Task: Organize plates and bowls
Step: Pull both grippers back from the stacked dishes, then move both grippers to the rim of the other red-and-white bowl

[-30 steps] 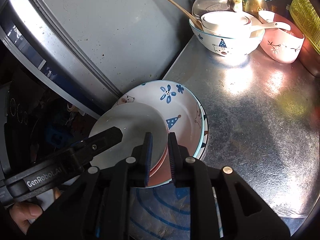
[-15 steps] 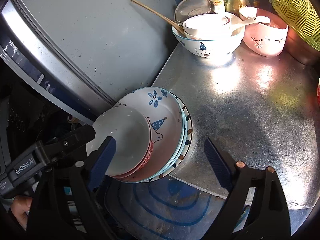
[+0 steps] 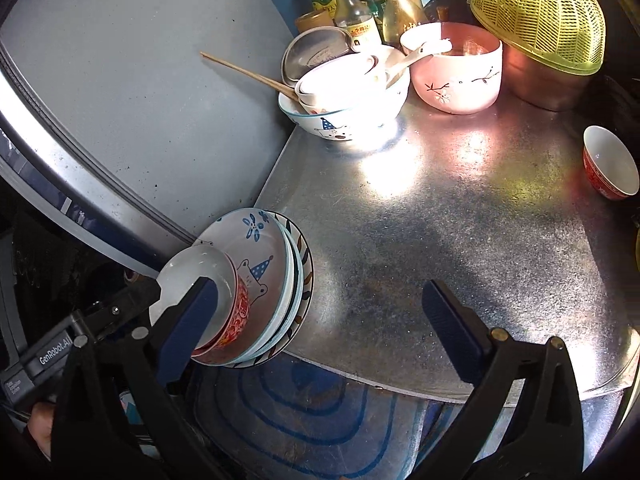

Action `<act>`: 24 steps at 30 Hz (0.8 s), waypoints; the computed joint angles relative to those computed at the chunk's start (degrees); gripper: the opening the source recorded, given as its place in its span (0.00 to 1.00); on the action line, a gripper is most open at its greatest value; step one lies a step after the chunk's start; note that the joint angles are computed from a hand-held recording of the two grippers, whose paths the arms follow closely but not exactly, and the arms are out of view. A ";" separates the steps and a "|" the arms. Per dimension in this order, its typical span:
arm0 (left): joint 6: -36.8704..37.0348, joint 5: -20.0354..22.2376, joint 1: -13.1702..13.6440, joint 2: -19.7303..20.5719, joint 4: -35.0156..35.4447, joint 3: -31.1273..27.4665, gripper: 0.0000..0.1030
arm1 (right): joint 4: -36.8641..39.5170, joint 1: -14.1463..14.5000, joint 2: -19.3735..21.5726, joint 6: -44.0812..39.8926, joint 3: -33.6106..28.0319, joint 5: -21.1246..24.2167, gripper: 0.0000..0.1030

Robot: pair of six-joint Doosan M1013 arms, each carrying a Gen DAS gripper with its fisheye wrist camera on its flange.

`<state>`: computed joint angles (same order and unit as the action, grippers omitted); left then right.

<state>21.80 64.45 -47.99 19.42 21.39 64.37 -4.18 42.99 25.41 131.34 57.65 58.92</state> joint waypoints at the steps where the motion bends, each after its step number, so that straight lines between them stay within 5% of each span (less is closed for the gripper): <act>1: 0.54 0.08 -0.15 0.28 -0.02 -0.58 0.99 | -0.25 -0.14 -0.40 0.43 0.51 -0.31 1.00; 24: 16.91 2.94 -2.40 10.71 -6.76 -17.87 0.99 | -10.34 -2.92 -9.73 14.35 10.95 -3.22 1.00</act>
<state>38.71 67.39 -50.39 30.13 14.64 46.50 -14.53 40.06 15.68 145.69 68.61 55.69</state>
